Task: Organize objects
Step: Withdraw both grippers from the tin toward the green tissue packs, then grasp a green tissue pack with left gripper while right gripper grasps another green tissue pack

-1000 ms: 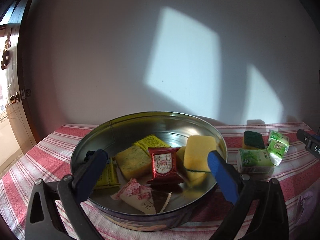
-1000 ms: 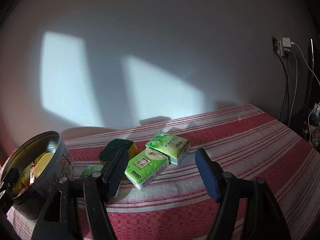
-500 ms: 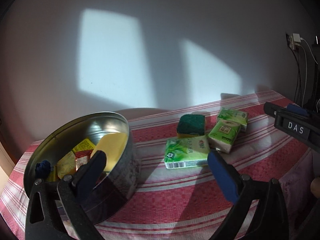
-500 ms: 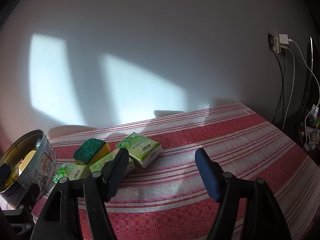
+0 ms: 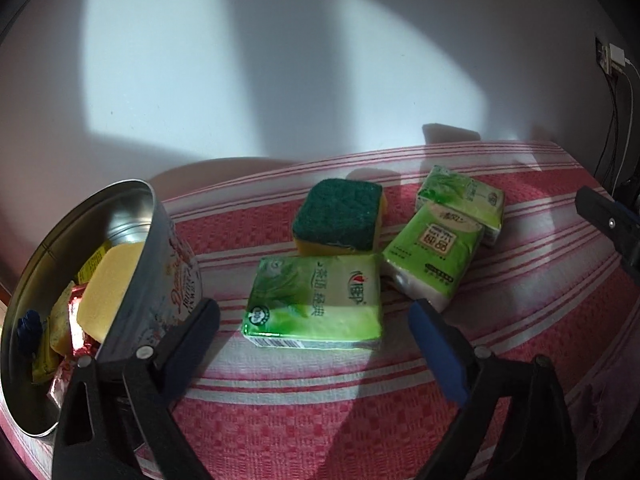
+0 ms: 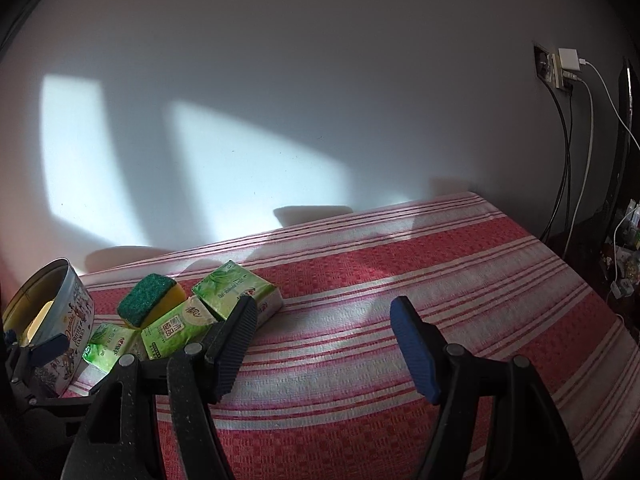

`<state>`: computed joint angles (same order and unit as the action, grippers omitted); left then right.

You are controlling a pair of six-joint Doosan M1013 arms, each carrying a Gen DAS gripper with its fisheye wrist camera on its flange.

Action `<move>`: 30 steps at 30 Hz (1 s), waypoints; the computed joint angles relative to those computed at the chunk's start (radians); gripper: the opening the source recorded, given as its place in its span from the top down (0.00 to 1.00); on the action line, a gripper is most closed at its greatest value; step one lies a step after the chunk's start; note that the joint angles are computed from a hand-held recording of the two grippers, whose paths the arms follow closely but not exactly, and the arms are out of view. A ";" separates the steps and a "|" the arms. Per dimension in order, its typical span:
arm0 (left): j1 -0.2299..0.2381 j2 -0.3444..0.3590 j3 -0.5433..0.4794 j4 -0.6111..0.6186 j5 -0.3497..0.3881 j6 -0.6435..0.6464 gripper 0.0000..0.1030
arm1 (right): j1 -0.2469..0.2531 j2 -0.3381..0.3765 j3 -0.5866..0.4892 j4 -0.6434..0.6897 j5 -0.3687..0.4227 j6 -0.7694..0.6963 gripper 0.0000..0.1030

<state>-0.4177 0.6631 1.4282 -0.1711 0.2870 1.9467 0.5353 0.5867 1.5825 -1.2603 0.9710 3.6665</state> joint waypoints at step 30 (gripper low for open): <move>0.060 -0.089 0.142 -1.094 -0.065 1.010 0.28 | -0.053 -0.010 0.026 0.012 -0.346 -0.028 0.31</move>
<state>-0.3576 0.5746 1.5700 -1.2648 0.2218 2.9568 0.4825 0.5767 1.6083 -1.2482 0.6252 3.6380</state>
